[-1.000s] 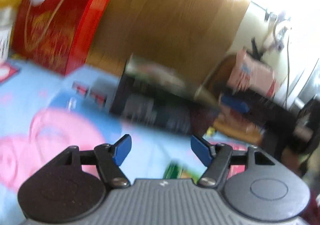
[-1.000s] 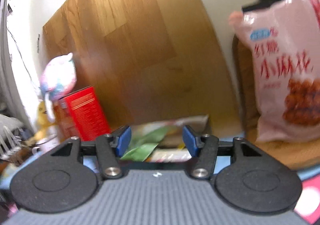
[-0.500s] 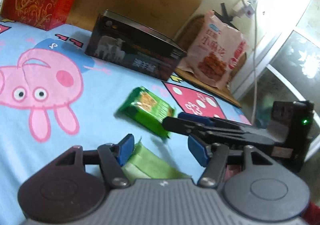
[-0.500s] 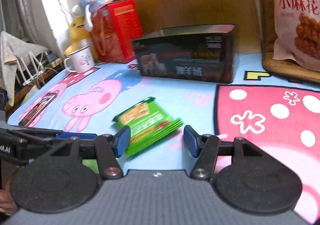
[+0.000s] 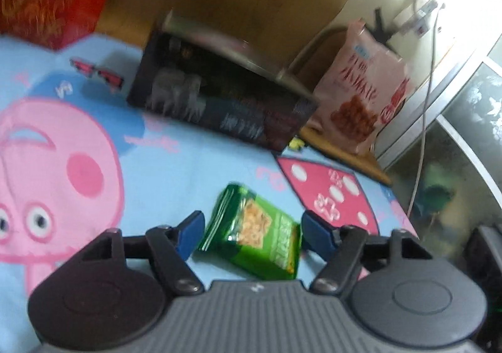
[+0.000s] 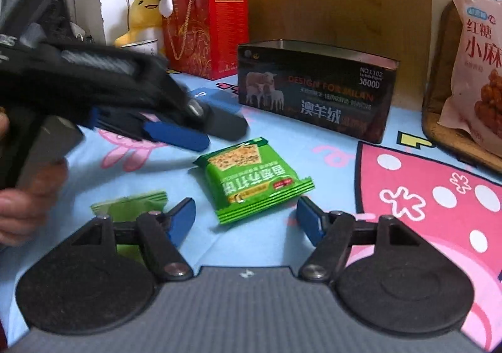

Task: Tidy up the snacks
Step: 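Grasp the green cracker packet with the left tool, then drop the green cracker packet into the black tin with the left tool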

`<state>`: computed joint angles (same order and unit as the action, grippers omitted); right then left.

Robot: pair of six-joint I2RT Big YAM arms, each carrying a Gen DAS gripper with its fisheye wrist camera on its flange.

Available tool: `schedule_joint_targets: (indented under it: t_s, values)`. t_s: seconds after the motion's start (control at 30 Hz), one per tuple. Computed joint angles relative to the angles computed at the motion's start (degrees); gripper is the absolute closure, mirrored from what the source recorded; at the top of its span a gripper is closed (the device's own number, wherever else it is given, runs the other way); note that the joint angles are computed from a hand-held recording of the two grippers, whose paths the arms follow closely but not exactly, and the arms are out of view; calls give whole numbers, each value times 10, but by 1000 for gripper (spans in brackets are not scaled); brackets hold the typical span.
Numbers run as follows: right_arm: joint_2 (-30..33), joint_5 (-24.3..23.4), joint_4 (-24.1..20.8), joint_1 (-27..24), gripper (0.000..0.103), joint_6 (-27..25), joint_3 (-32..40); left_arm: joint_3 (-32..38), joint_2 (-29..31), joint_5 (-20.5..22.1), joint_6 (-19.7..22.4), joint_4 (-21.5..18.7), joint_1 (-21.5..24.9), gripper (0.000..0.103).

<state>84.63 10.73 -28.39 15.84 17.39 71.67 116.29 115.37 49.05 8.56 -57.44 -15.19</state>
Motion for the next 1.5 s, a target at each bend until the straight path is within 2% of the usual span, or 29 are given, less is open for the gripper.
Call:
schedule_joint_targets:
  t_s: [0.03,0.07,0.1,0.13,0.17,0.2,0.23,0.3,0.37,0.43,0.5,0.57,0.63,0.7,0.77,0.83,0.87,0.93,0.97,1.0,1.07,1.2,1.27,1.37,1.4,1.5]
  values:
    - [5,6,-1,0,37,-8,4,-9,-4,2,2,7,-1,37]
    - [8,7,2,0,49,-15,7,-11,-6,4,7,2,-1,46]
    - [11,4,7,-1,63,-17,9,-3,-2,11,14,-17,-1,63]
    - [16,-8,11,-4,73,-15,14,7,6,31,18,-41,-1,66]
    - [20,-19,15,-6,89,-11,18,3,2,33,5,-36,1,67]
    - [22,-29,24,-8,97,-9,19,2,-1,21,1,-29,0,67]
    - [26,-33,30,-8,99,-8,22,4,-2,18,-1,-23,1,68]
    - [29,-29,40,-6,97,-13,25,23,8,27,-7,-29,2,68]
    - [34,-40,26,-8,92,-13,32,43,19,25,-6,-46,4,67]
    - [27,-55,17,-11,85,-9,27,49,21,21,-2,-44,6,63]
    - [8,-78,11,-15,66,-5,13,56,24,28,-16,-35,12,54]
    - [-20,-87,18,-20,62,-5,-11,78,36,42,-31,-45,16,48]
    - [-43,-58,21,-22,58,-8,-27,107,52,51,-29,-68,13,40]
    - [-56,-16,23,-23,35,-18,-36,132,67,54,-24,-85,7,34]
    - [-54,29,11,-24,27,-48,-32,153,79,57,-15,-102,-3,34]
    - [-42,41,-10,-32,27,-69,-21,176,94,56,6,-125,-15,34]
    - [-34,27,-18,-40,27,-72,-15,189,102,49,18,-140,-22,34]
    - [-12,-17,-40,-57,29,-65,4,216,121,38,41,-179,-34,41]
    - [-8,-42,-26,-63,32,-51,-1,215,126,35,43,-183,-39,50]
    - [-9,-56,-10,-67,35,-38,-6,191,115,36,39,-159,-39,54]
    - [-2,-33,-5,-54,42,-41,2,174,104,22,29,-138,-38,57]
    - [0,-7,42,-36,44,-51,1,174,98,42,-10,-116,-19,57]
    - [-2,5,66,-30,45,-58,4,164,84,46,-26,-82,-14,57]
    - [3,11,107,-35,45,-74,18,151,64,46,-56,-11,-11,57]
    - [7,11,122,-40,45,-82,24,158,65,46,-65,6,-11,57]
    - [24,18,158,-49,45,-99,45,227,96,41,-93,12,-13,57]
